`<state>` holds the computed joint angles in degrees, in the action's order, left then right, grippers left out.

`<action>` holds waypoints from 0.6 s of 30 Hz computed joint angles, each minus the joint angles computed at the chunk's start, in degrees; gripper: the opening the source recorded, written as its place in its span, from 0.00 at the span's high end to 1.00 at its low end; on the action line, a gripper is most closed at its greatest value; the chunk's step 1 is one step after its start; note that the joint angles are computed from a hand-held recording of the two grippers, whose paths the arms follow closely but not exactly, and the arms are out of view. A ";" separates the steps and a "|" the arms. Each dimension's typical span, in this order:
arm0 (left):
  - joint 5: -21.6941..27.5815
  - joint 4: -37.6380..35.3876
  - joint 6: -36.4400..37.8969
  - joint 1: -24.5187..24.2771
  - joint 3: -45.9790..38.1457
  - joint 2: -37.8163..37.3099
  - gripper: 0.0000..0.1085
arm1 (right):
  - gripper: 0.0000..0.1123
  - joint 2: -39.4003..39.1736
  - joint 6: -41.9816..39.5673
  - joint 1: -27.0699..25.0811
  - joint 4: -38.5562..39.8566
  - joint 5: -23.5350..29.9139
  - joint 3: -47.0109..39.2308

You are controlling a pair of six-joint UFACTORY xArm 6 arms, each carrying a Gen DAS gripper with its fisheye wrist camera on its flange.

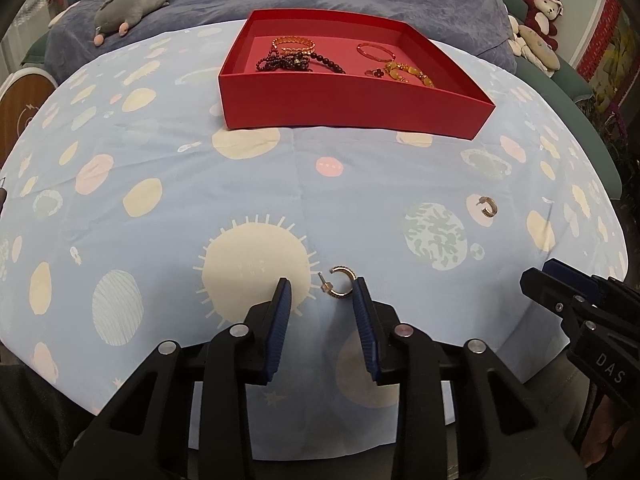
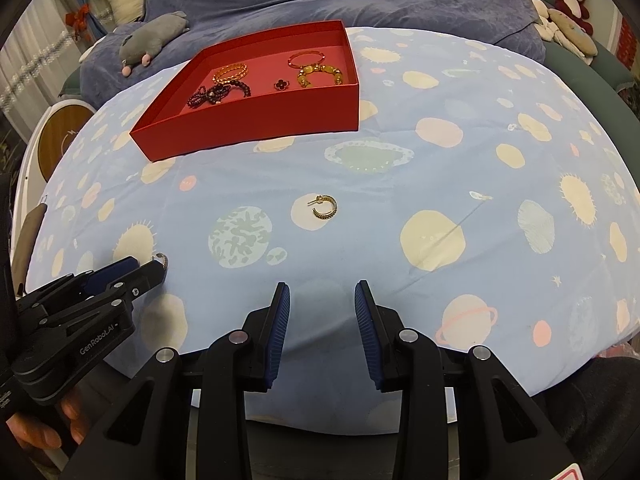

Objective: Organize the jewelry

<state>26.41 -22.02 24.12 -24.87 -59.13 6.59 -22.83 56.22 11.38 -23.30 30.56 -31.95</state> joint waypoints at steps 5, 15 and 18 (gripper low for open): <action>1.93 -2.64 1.53 0.47 -1.93 1.10 0.87 | 0.70 0.47 -0.42 -0.22 0.25 0.00 -0.32; 1.43 -6.25 2.50 1.13 -1.67 0.30 0.70 | 0.70 0.90 -0.10 -0.32 0.37 -0.46 -0.51; 1.18 -6.44 2.52 0.86 -1.99 0.42 0.67 | 0.70 0.92 0.00 -0.31 0.39 -0.50 -0.49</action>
<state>27.59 -28.45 26.63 -24.02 -61.12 7.01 -21.91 56.22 11.07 -22.91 30.06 -32.44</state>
